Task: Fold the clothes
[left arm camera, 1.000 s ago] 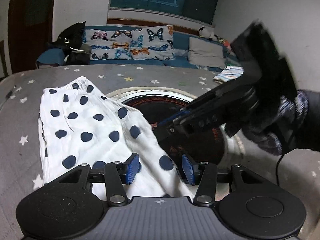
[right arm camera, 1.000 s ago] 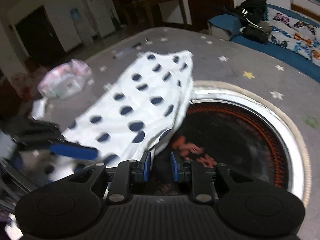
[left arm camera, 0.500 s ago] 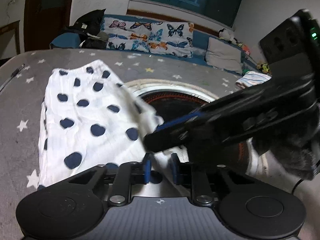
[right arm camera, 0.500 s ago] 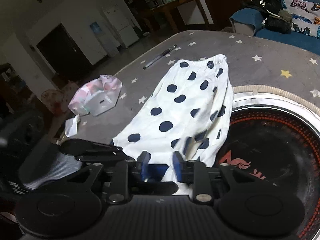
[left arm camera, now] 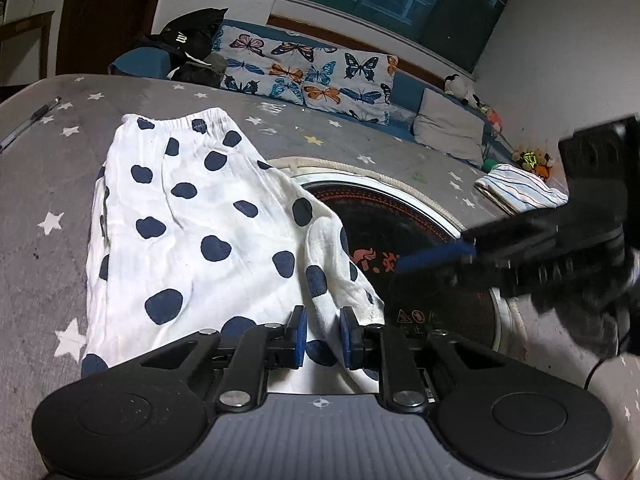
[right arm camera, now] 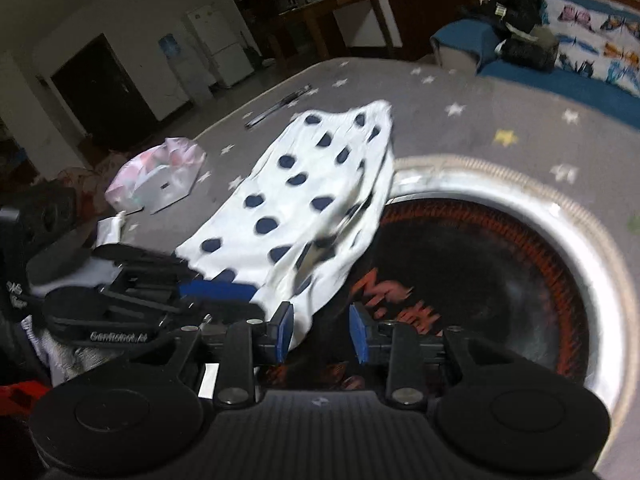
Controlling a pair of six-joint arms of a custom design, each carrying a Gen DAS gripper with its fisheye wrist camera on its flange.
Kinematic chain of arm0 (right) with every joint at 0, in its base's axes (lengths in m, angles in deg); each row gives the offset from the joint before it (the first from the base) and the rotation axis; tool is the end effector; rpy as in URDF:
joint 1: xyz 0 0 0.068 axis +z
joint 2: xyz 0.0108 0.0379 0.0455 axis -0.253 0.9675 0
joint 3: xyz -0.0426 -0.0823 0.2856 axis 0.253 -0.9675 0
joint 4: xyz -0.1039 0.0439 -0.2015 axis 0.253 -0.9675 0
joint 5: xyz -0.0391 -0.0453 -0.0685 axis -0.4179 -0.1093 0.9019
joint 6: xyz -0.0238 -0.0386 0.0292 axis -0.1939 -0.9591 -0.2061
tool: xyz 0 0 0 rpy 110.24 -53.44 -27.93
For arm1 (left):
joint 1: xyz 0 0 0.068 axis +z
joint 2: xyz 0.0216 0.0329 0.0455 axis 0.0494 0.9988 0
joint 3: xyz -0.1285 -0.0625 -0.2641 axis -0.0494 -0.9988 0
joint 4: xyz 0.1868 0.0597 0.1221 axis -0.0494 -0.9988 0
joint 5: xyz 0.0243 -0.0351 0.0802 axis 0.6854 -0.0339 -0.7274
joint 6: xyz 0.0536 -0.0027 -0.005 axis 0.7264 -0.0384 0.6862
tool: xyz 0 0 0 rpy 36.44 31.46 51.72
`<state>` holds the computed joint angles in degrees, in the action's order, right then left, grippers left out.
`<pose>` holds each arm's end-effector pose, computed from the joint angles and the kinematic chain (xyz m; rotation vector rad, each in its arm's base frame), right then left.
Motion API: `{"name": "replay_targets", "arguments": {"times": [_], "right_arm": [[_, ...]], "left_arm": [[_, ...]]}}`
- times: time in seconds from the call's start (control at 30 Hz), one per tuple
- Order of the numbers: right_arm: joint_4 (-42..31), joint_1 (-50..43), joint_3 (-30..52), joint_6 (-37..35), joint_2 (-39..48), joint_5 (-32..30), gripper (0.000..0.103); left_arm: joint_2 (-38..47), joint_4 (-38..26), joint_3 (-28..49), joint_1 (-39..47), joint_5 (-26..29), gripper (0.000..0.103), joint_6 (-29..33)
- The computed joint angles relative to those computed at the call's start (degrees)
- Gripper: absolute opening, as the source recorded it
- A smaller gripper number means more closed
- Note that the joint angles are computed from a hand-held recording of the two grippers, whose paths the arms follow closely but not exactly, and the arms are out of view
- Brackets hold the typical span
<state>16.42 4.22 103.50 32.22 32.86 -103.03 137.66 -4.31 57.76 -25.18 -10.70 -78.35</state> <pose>0.2972 0.1264 0.1429 -1.1448 2.2963 0.9391 0.1528 -0.0737 0.1624 -0.2232 2.2850 -0.3612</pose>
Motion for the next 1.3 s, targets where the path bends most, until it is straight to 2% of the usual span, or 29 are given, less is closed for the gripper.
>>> {"name": "replay_targets", "arguments": {"times": [0.07,0.2,0.27,0.3,0.33,0.43,0.63,0.73,0.87,1.03,1.17,1.3], "right_arm": [[0.95,0.11,-1.28,0.12,0.52,-1.81,0.031],[4.02,1.53,-2.82,2.48,0.98,-1.60,0.031],[5.45,2.06,-3.40,3.67,1.22,-0.81,0.031],[6.01,2.30,-3.77,4.21,1.05,-0.31,0.030],[6.36,2.50,-4.11,4.63,0.74,0.22,0.025],[7.43,3.19,-5.35,5.76,-0.78,2.30,0.011],[8.68,2.48,-8.42,6.92,-7.32,6.65,0.008],[10.17,3.05,-10.13,7.74,-7.99,11.92,0.003],[13.53,3.33,-12.48,8.51,-7.10,17.00,0.003],[14.25,4.18,-13.56,9.48,-11.94,14.29,0.009],[12.42,8.46,-11.66,8.67,-11.35,14.42,0.010],[11.99,11.68,-10.11,8.14,-7.63,16.61,0.018]], "left_arm": [[0.01,0.57,-0.21,0.49,0.64,0.020,0.40],[-0.21,0.76,-0.38,0.81,1.11,0.020,0.66],[-1.68,-0.20,-0.46,0.32,0.52,0.024,0.50],[-2.92,-1.29,-0.44,-0.10,-0.23,0.030,0.43],[-4.17,-2.43,-0.40,-0.54,-0.99,0.035,0.34],[-7.99,-6.06,-0.43,-0.96,-2.40,0.035,0.50],[-12.80,-11.64,-1.76,3.07,-2.75,0.031,2.09],[-15.46,-14.52,-2.19,3.36,-5.35,0.031,3.00],[-19.15,-18.42,-2.03,6.04,-4.30,0.031,4.31],[-22.40,-22.12,-0.41,3.61,-4.77,0.032,5.13],[-19.76,-19.13,-0.32,5.29,-3.47,0.032,7.00],[-16.70,-15.53,-1.92,11.30,0.39,0.032,10.39]]}}
